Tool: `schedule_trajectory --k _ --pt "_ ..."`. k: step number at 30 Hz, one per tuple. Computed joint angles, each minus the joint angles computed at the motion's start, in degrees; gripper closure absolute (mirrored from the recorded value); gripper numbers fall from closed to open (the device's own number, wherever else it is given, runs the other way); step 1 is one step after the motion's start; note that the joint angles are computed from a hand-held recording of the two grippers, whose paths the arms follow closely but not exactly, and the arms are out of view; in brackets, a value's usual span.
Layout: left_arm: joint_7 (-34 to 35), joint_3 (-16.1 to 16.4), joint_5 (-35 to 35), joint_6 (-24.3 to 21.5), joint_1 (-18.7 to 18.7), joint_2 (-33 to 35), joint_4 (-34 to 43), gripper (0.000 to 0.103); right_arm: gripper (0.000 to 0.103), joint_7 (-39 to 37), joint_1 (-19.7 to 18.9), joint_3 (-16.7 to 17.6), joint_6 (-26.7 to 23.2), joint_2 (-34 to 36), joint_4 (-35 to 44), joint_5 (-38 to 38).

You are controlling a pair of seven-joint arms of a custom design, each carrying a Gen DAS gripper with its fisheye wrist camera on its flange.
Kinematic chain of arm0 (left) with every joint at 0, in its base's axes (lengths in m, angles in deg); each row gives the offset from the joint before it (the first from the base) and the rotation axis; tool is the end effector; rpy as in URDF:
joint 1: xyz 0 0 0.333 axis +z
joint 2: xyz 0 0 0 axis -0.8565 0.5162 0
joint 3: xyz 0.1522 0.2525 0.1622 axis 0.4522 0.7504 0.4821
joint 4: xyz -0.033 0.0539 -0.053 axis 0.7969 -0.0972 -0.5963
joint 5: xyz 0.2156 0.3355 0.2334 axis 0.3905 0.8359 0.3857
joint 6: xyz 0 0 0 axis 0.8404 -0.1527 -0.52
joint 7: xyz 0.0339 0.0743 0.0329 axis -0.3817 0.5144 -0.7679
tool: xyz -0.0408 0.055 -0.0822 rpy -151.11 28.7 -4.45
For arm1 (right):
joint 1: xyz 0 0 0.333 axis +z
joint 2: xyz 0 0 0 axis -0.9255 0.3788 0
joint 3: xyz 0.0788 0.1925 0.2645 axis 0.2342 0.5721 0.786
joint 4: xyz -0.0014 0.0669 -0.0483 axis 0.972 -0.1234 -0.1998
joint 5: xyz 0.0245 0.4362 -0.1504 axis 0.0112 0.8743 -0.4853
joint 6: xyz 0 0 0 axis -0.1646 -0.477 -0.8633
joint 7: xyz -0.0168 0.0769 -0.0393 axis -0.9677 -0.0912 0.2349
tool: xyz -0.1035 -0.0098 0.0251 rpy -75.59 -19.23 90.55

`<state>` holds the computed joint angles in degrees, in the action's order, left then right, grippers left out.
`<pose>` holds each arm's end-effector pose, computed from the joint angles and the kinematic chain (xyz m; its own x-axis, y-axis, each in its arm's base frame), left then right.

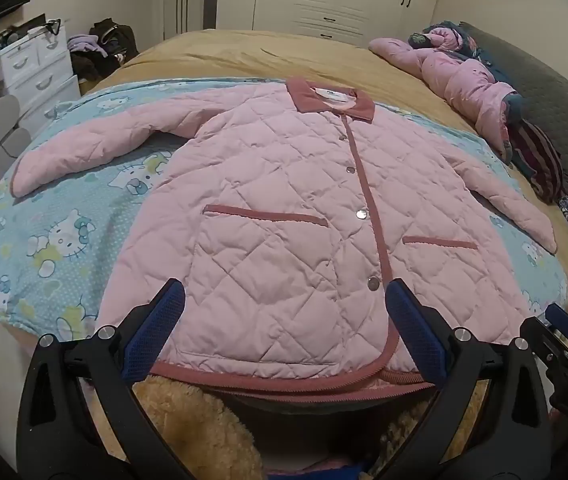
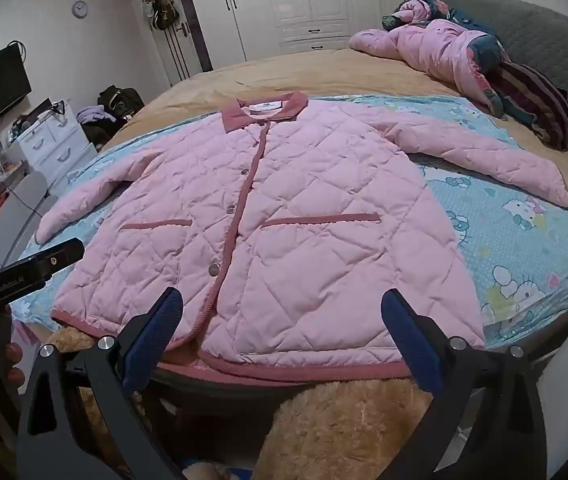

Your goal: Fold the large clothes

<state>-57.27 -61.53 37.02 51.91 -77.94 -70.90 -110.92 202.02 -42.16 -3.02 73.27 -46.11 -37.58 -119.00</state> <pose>0.4798 -0.3830 0.5546 0.0577 -0.9927 0.1064 -0.7515 -0.1133 -0.6500 0.4526 0.4267 0.5424 0.1000 -0.9744 -0.2012 -0.7264 0.0667 -0.6841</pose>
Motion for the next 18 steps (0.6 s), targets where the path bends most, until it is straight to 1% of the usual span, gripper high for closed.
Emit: schedule_trajectory --k 2,11,18 --pt "-0.3 0.0 0.1 0.5 0.0 -0.1 -0.2 0.009 0.004 1.3 -0.3 0.3 -0.2 -0.1 0.0 -1.6" --pt "0.1 0.0 -0.2 0.3 0.0 -0.1 -0.1 0.009 0.004 1.2 0.8 0.3 -1.3 0.5 1.1 -1.8" --pt "0.2 0.1 -0.5 0.2 0.0 -0.1 -0.1 0.009 0.004 0.9 0.9 -0.1 -0.9 0.5 1.1 -1.6"
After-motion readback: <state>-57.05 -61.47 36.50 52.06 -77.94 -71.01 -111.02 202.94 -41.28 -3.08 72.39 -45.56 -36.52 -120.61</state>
